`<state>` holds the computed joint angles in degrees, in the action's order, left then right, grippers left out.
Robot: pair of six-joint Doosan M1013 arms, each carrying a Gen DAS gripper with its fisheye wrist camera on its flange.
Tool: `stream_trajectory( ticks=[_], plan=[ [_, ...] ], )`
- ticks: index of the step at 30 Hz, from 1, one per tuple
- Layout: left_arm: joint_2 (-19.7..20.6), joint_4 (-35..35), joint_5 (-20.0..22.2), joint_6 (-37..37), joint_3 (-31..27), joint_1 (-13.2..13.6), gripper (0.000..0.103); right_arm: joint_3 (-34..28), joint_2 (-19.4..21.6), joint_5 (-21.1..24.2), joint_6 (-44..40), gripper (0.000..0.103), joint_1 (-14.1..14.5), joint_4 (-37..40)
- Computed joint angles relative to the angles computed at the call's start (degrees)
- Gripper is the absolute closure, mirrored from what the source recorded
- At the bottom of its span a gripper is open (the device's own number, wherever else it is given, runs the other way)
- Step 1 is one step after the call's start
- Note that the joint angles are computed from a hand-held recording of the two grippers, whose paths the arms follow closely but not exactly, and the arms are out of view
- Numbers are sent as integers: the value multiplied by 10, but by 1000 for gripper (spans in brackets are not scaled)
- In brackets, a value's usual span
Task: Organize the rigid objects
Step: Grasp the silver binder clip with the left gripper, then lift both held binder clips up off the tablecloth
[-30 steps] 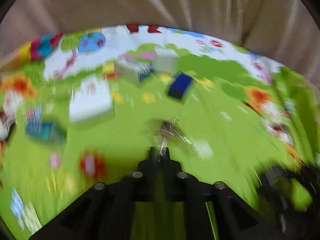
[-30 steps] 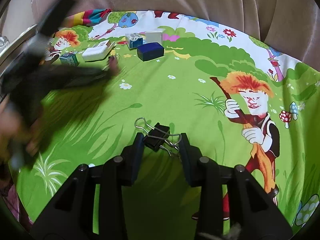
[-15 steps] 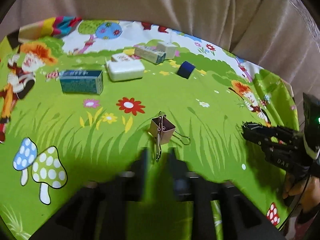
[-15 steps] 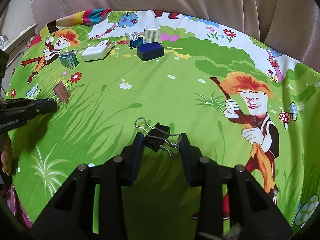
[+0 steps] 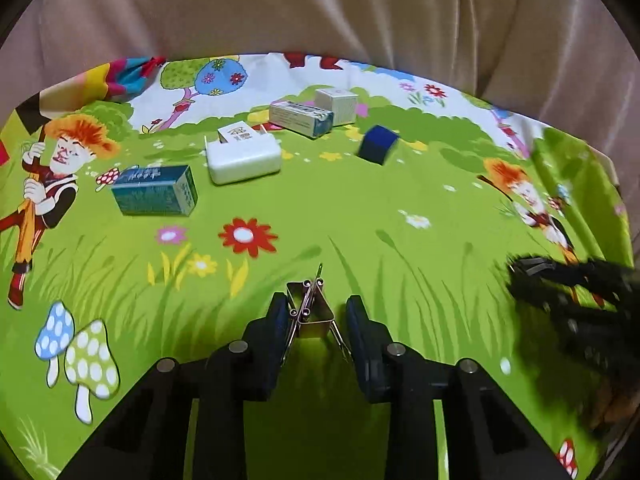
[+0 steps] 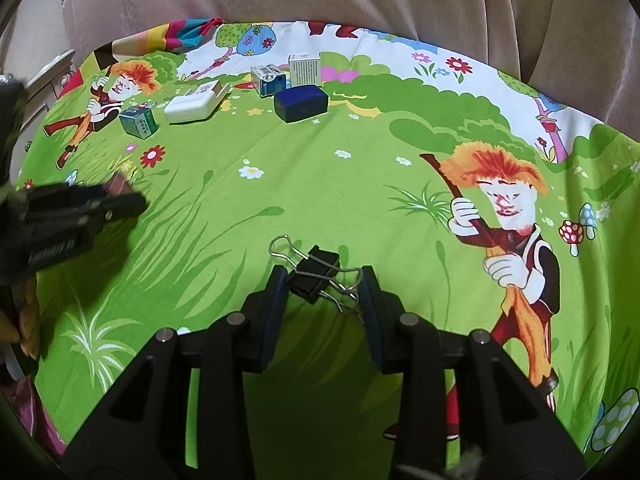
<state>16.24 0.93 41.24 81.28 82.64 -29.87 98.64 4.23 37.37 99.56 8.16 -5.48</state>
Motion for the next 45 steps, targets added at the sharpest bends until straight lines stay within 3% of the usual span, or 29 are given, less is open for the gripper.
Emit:
stream_trajectory(
  ticks=[3,6,10,11,12,13,14,30,45],
  plan=[
    [-2,-40,-3,27,3,11,72,1,-1,-3,-28,53,-6,34],
    [-1,-26,0,24,1,7,72,-4,4,3,-32,41,1,25],
    [-1,-8,0,15,2,2,72,-10,9,6,-6,39,5,3],
    [-1,-7,0,14,2,2,72,-13,12,7,1,40,4,-1],
    [-2,-5,0,13,3,2,72,-14,13,8,7,47,6,-10],
    [-2,-4,0,13,3,2,72,-14,13,7,13,67,8,-22],
    [-2,-5,-1,13,3,2,72,-14,12,5,16,70,10,-27],
    [-61,-131,-26,78,78,22,72,53,-59,-37,181,70,53,-99],
    [-92,-38,-61,42,98,-2,72,69,-86,-83,236,70,68,-141]
  ],
)
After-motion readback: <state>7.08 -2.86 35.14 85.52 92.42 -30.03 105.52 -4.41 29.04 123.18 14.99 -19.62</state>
